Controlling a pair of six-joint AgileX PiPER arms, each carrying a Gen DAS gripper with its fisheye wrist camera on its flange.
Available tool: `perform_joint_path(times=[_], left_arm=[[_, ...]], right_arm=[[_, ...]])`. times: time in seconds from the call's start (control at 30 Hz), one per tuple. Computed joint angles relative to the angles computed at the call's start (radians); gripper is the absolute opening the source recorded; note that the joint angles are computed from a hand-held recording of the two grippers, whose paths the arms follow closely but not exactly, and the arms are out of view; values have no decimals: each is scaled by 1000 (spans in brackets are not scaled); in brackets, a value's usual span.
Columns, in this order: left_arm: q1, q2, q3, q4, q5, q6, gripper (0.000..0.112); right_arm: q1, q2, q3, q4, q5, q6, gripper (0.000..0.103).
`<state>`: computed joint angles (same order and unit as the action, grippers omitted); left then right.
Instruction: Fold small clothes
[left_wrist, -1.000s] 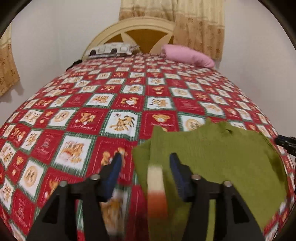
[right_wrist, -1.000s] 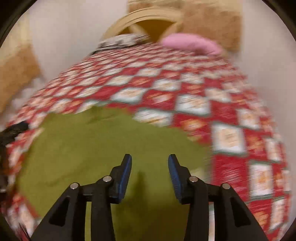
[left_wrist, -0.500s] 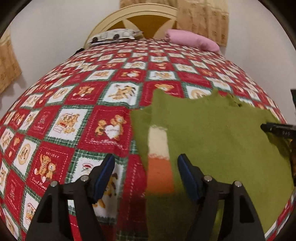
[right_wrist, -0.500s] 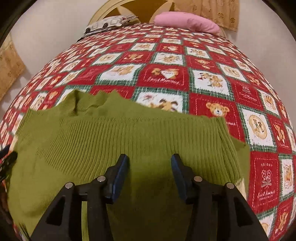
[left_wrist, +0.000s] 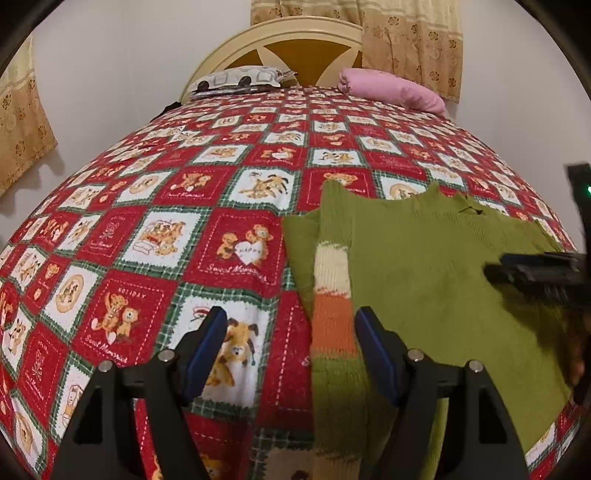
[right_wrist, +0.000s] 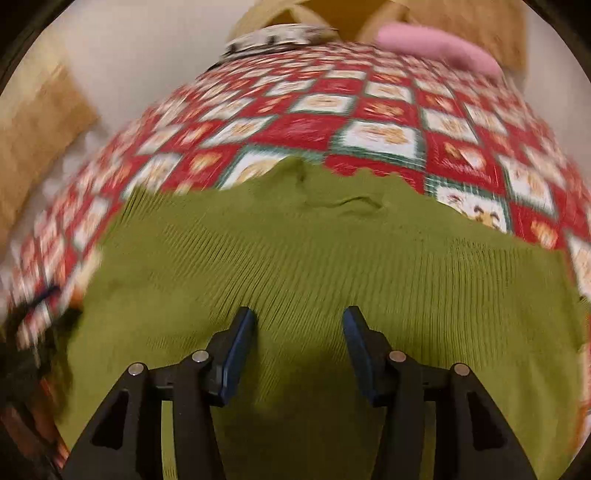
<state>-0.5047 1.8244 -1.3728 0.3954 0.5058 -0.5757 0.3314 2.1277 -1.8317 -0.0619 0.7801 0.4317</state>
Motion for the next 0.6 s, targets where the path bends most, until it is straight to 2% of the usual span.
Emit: perform_joint_path(times=[0.1,0.2,0.27,0.4,0.53,0.6], left_arm=[[8,3,6,-3,-7,0,83],[19,13,5,-49,-22,32,84],[18,4,14,-40,-26,18,84],[22,-27,52,-41,-50,8,84],[14,-24,50,-18,-40,-2,84],[6,-19,43,0,-29,-12,84]], right_arm=[[3,43,-71,-84,34,38,50],[0,25,-49,-80,20,38,49],[-7,-39,44,-80,-31,56,49],[-26,-266,337,-214,-163,176,51],[-75,-436,530,-129,-186,46,51],[-73,-491,611,-185,-163,55,51]])
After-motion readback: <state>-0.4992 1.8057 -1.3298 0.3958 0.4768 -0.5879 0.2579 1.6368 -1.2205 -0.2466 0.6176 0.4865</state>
